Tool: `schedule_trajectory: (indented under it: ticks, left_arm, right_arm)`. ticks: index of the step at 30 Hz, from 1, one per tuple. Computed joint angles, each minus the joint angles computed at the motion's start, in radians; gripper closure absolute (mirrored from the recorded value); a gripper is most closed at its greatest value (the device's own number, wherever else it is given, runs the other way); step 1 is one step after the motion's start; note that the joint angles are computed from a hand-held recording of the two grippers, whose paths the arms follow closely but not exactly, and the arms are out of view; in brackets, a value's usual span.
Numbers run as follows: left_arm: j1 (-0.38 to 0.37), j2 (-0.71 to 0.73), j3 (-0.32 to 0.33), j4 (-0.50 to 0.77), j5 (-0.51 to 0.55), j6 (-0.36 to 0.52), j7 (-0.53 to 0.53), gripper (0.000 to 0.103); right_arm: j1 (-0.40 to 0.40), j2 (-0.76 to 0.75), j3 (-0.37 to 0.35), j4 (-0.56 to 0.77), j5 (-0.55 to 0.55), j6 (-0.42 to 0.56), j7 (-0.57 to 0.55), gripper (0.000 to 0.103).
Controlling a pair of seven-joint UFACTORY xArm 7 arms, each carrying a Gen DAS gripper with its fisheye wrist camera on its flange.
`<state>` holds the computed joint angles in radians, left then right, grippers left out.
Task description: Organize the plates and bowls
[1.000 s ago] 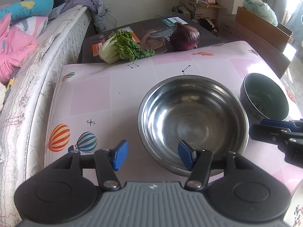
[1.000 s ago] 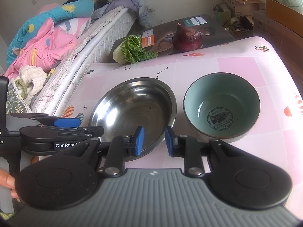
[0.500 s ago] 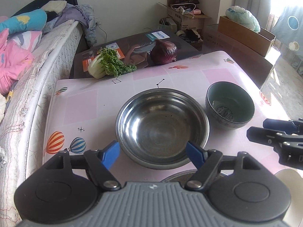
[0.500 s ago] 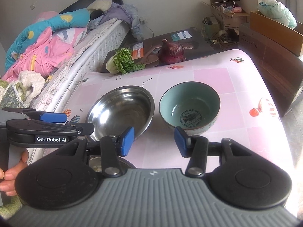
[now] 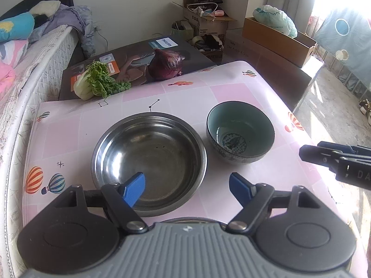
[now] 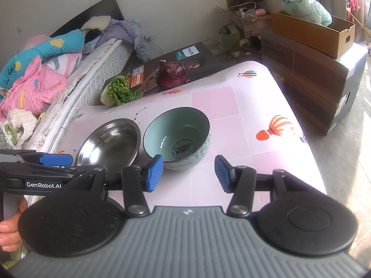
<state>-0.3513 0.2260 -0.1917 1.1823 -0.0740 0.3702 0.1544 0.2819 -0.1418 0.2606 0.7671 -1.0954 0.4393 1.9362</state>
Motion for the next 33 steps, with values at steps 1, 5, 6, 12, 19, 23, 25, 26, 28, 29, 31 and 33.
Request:
schedule_trajectory:
  ticks: [1, 5, 6, 12, 19, 23, 25, 26, 28, 29, 31, 33]
  left_arm:
    - [-0.005, 0.019, -0.001, 0.025, 0.002, 0.005, -0.005, 0.025]
    - [-0.018, 0.098, -0.005, 0.135, 0.002, 0.028, -0.015, 0.034]
    - [-0.026, 0.125, -0.001, 0.173, 0.011, 0.034, -0.022, 0.034]
    - [-0.086, 0.301, 0.036, 0.426, 0.088, 0.136, -0.084, 0.057]
    - [-0.139, 0.478, 0.060, 0.688, 0.126, 0.297, -0.103, 0.085]
    - [-0.168, 0.533, 0.080, 0.762, 0.155, 0.340, -0.118, 0.086]
    - [-0.171, 0.561, 0.081, 0.803, 0.154, 0.368, -0.125, 0.088]
    - [-0.172, 0.574, 0.081, 0.821, 0.152, 0.382, -0.128, 0.089]
    - [-0.175, 0.593, 0.081, 0.849, 0.148, 0.404, -0.132, 0.090]
    - [-0.177, 0.599, 0.082, 0.857, 0.147, 0.410, -0.133, 0.090]
    - [-0.186, 0.599, 0.091, 0.857, 0.155, 0.411, -0.145, 0.090]
    - [-0.191, 0.592, 0.095, 0.847, 0.161, 0.408, -0.156, 0.090]
  right_arm:
    - [-0.006, 0.000, -0.005, -0.005, -0.008, -0.009, 0.010, 0.054]
    - [-0.031, 0.034, -0.029, 0.003, -0.054, -0.042, 0.049, 0.056]
    - [-0.037, 0.046, -0.037, 0.007, -0.069, -0.051, 0.062, 0.057]
    - [-0.040, 0.145, -0.096, 0.069, -0.128, -0.109, 0.101, 0.067]
    - [-0.008, 0.232, -0.161, 0.129, -0.112, -0.151, 0.068, 0.075]
    - [0.004, 0.247, -0.185, 0.128, -0.108, -0.176, 0.071, 0.076]
    - [0.008, 0.257, -0.199, 0.129, -0.128, -0.200, 0.099, 0.076]
    - [0.009, 0.261, -0.205, 0.131, -0.136, -0.210, 0.109, 0.077]
    - [0.012, 0.268, -0.214, 0.136, -0.153, -0.227, 0.129, 0.079]
    - [0.012, 0.271, -0.219, 0.137, -0.162, -0.238, 0.139, 0.080]
    - [0.014, 0.270, -0.225, 0.135, -0.175, -0.254, 0.152, 0.083]
    - [0.013, 0.276, -0.232, 0.141, -0.200, -0.274, 0.173, 0.087]
